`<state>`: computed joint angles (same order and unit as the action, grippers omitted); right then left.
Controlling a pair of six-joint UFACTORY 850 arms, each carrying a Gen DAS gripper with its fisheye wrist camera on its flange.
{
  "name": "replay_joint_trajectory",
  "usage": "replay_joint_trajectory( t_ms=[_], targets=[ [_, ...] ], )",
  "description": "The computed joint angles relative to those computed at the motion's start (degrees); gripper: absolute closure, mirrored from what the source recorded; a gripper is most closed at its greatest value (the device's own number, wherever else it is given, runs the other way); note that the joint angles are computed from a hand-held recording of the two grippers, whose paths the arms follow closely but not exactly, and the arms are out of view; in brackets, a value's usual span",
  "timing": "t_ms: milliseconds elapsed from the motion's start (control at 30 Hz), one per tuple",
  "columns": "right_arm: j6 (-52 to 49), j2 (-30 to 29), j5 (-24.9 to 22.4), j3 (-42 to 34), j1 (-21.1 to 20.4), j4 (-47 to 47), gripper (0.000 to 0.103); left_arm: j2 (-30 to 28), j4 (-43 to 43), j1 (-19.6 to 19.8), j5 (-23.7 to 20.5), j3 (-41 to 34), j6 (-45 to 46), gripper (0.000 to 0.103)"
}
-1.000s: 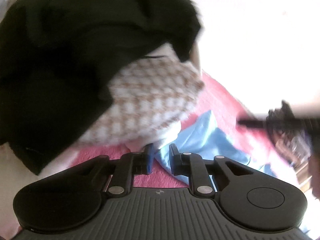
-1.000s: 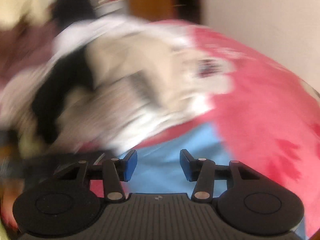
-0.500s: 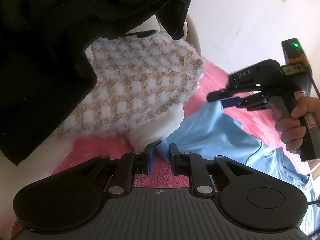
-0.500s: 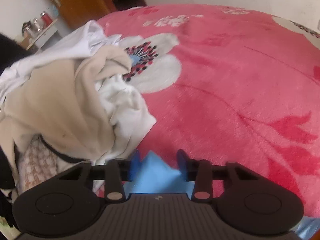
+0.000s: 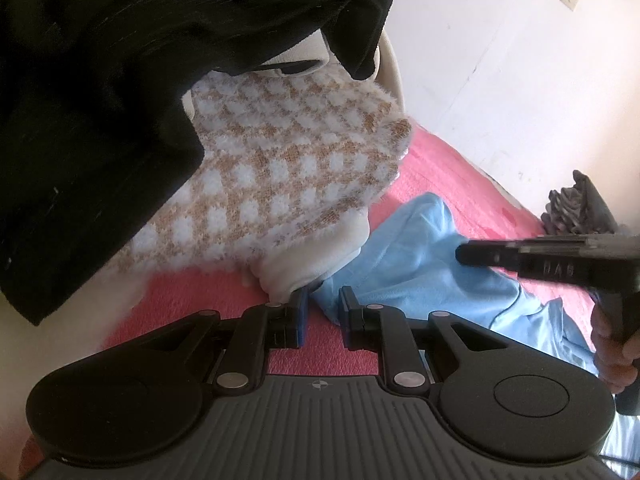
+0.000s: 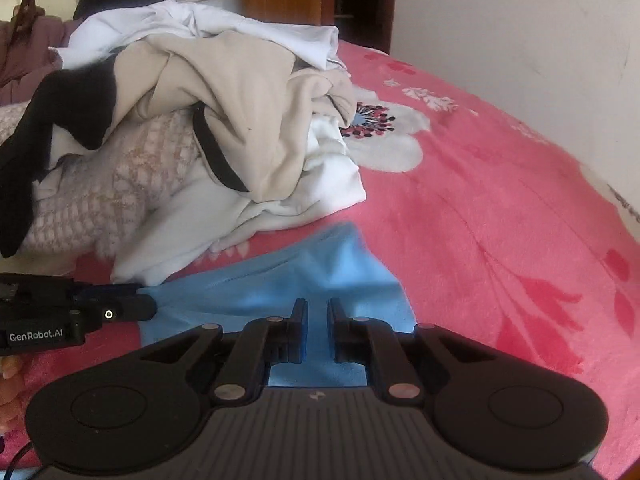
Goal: Fold clothes
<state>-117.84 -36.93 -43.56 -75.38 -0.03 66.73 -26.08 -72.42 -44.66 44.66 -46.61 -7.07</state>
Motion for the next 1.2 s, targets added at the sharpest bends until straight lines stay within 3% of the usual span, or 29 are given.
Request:
replay_joint_trajectory(
  t_ms=[100, 167, 200, 233, 433, 633, 700, 800, 933, 1000, 1100, 1200],
  targets=[
    [5.57, -1.48, -2.60, -2.61, -0.27, 1.39, 0.086, -1.56, -0.14, 0.28, -0.07, -1.79, 0.51, 0.085],
    [12.44, -3.21, -3.90, -5.79, -0.14, 1.96, 0.067, -4.64, -0.35, 0.97, -0.45, -5.63, 1.74, 0.085],
    [16.43, -4.22, -4.09, -7.61, 0.13, 1.71, 0.052, -5.03, -0.43, 1.01, -0.47, -6.11, 1.92, 0.085],
    [21.27, -5.68, -4.33, -10.03, 0.58, 0.03, 0.049, -5.05, -0.48, 0.94, -0.44, -6.10, 1.93, 0.085],
    [49.68, -15.41, -8.29, -25.95, 3.35, -16.00, 0.049, -4.94, -0.16, 1.04, -0.63, -6.12, 1.39, 0.085],
    [56.43, -16.84, -10.09, -29.54, 5.82, -27.10, 0.056, -5.17, -0.31, 1.10, -0.69, -6.45, 1.56, 0.085],
    [56.47, -16.24, -8.85, -28.81, 6.35, -28.33, 0.062, -4.99, -0.47, 1.01, -0.69, -6.32, 1.69, 0.085],
    [53.29, -14.97, -8.45, -26.57, 6.15, -26.28, 0.091, -5.24, -0.65, 0.99, -0.70, -6.68, 1.91, 0.085],
    [35.31, -10.84, -7.96, -18.75, 4.35, -13.61, 0.096, -5.74, -1.33, 0.90, -0.51, -7.34, 2.23, 0.085],
    [28.12, -10.16, -11.15, -16.45, 2.90, -6.68, 0.098, -5.98, -1.93, 0.80, -0.29, -7.69, 2.72, 0.085],
    [22.69, -10.73, -15.91, -15.26, 1.19, 0.91, 0.098, -6.48, -2.44, 0.81, -0.05, -8.22, 3.43, 0.085],
    [19.92, -11.18, -14.65, -14.58, 1.33, 4.72, 0.098, -6.90, -3.24, 0.65, 0.33, -8.68, 4.38, 0.085]
  ],
)
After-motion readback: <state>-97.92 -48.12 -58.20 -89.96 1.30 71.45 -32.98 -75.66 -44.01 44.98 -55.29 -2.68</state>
